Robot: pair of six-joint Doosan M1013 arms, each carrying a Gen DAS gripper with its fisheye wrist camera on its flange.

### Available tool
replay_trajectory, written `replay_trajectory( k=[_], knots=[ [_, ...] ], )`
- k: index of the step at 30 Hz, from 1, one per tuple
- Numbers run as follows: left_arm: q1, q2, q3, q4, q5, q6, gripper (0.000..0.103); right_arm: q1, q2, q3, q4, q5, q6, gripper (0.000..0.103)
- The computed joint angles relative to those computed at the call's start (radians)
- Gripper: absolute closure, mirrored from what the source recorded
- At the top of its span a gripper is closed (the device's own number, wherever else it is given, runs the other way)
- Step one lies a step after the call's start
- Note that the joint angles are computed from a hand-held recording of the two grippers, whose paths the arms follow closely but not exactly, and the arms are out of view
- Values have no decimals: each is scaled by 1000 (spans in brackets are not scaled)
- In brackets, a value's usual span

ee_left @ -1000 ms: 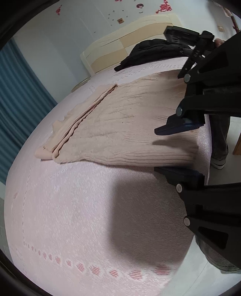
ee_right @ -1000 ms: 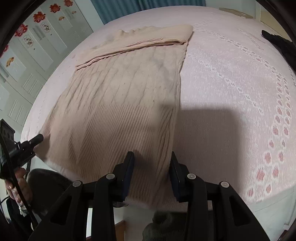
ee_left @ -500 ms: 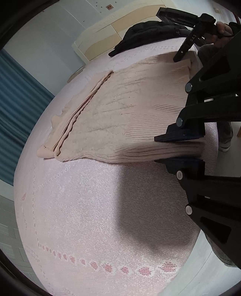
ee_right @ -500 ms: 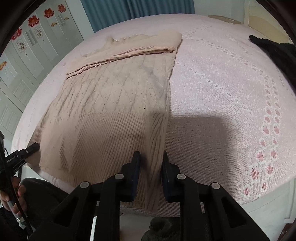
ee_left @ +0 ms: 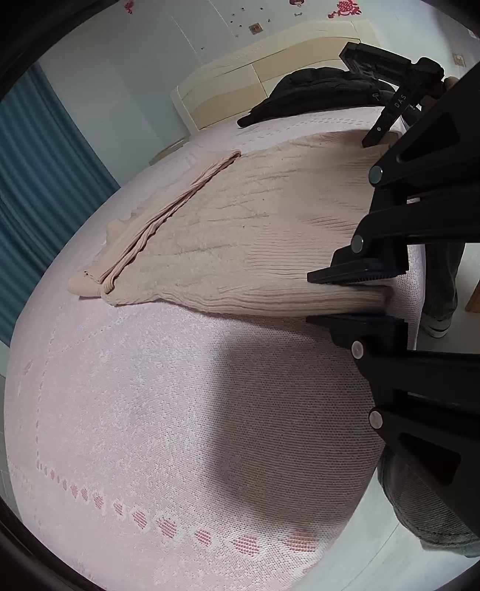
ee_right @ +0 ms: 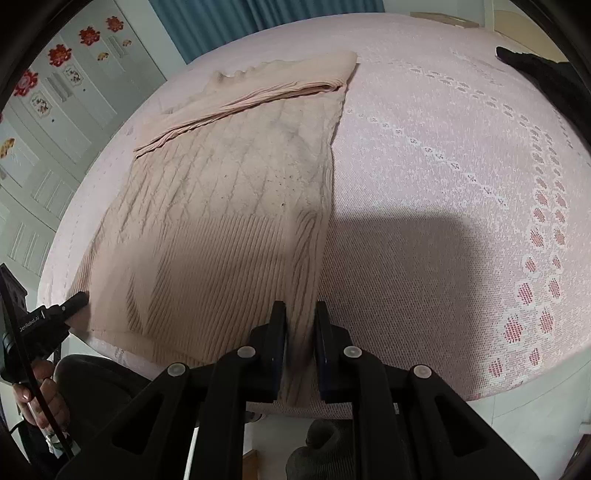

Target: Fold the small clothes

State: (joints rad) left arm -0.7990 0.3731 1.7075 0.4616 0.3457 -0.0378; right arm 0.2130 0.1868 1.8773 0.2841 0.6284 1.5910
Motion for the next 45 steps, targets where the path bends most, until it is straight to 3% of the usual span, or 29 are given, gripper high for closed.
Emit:
replay_trajectory(
  k=[3,8,17,30,36,45],
  knots=[
    [-1,-3,5,27,-14,-29,95,-10,-3,6,60,-8,-51,97],
    [-4,-16,22,157,-53,-152,96,-28,-26,32,181,-57,-155,98],
    [-13,-36,6,243,3,-219,97,-42,-52,37,226,-87,-152,98],
    [-9,-58,-19,212,48,-211,97,-64,-78,11,328,-64,-179,99],
    [-1,-45,-71,135,111,-119,97,-65,-71,-15,297,-58,-119,99],
    [15,-29,-122,152,143,-101,97,-60,-52,-66,295,-80,-91,99]
  ],
)
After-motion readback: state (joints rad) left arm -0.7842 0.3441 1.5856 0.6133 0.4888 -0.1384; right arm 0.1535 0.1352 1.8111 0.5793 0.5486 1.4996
